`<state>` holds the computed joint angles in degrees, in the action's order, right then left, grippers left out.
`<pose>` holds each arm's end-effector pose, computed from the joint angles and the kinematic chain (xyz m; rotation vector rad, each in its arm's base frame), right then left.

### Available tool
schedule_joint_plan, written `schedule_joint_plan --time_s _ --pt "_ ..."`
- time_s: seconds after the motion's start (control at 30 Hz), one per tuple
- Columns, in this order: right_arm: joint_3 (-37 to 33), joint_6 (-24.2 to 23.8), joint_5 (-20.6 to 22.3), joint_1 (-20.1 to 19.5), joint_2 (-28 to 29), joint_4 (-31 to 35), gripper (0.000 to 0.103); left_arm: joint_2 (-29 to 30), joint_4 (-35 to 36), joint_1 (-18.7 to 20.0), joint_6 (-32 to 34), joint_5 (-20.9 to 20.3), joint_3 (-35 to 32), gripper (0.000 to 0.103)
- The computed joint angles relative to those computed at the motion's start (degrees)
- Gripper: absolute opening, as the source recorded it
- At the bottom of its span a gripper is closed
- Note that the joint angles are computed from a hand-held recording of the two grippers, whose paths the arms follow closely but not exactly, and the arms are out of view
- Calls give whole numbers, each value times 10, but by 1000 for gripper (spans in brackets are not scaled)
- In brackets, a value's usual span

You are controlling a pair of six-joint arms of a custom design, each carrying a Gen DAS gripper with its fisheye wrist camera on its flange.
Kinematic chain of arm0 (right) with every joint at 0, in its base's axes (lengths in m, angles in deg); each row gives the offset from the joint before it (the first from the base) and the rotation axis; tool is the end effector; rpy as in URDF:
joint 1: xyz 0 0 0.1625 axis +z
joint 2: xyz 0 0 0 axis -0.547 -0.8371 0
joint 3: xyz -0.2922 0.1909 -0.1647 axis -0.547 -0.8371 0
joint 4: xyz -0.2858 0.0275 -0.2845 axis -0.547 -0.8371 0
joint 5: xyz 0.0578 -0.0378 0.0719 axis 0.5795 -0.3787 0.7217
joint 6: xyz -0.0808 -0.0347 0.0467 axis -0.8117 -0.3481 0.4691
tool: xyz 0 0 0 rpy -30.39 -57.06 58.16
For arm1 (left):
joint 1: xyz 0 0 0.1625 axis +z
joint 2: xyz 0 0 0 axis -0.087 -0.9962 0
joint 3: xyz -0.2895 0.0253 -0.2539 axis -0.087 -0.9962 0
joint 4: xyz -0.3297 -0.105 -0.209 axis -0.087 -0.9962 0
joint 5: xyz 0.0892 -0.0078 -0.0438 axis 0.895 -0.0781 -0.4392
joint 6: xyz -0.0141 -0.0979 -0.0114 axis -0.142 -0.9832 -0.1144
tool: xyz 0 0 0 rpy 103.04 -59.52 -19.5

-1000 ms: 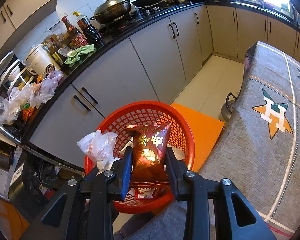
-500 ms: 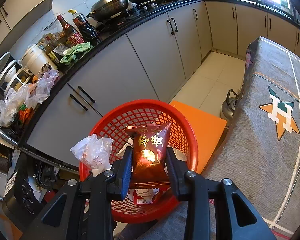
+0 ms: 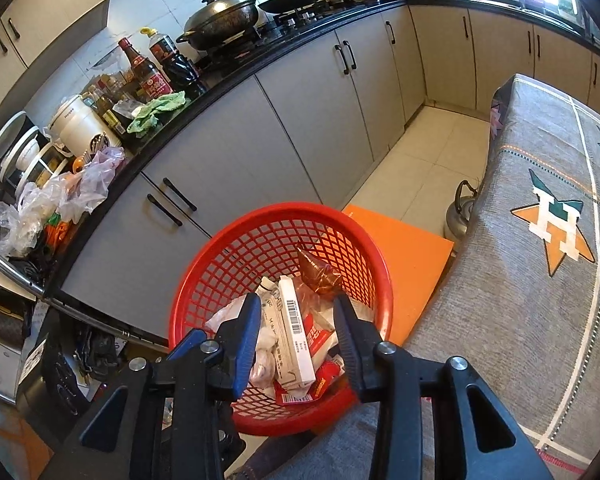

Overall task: Collect trash
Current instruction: 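Return both tools from the wastebasket to the table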

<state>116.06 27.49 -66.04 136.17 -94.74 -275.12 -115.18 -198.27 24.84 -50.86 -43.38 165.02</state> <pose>0.1891 -0.3677 0.1292 0.4201 -2.7233 0.6913 -0.1588 -0.2846 0.0868 0.3903 2.3948 -1.0386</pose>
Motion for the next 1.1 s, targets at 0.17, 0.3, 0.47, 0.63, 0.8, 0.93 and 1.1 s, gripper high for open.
schedule_joint_plan --time_s 0.17,0.3,0.47,0.63,0.8,0.93,1.1 --pt "15 0 6 -6 -24 3 41 2 20 -9 -10 2 -7 56" --pt "31 -2 11 -15 -54 8 41 0 35 -20 -18 2 -12 57" --pt "57 -6 23 -33 -104 14 41 -1 69 -40 -35 3 -22 57" --pt "78 -8 39 -54 -152 26 41 10 95 -63 -44 1 -38 57" --pt "100 -19 57 -78 -205 37 41 29 116 -86 -52 -3 -55 58" --pt "120 -31 75 -105 -258 54 41 51 126 -100 -53 -10 -73 58" --pt "148 -54 109 -159 -348 95 41 79 131 -117 -46 -20 -94 61"
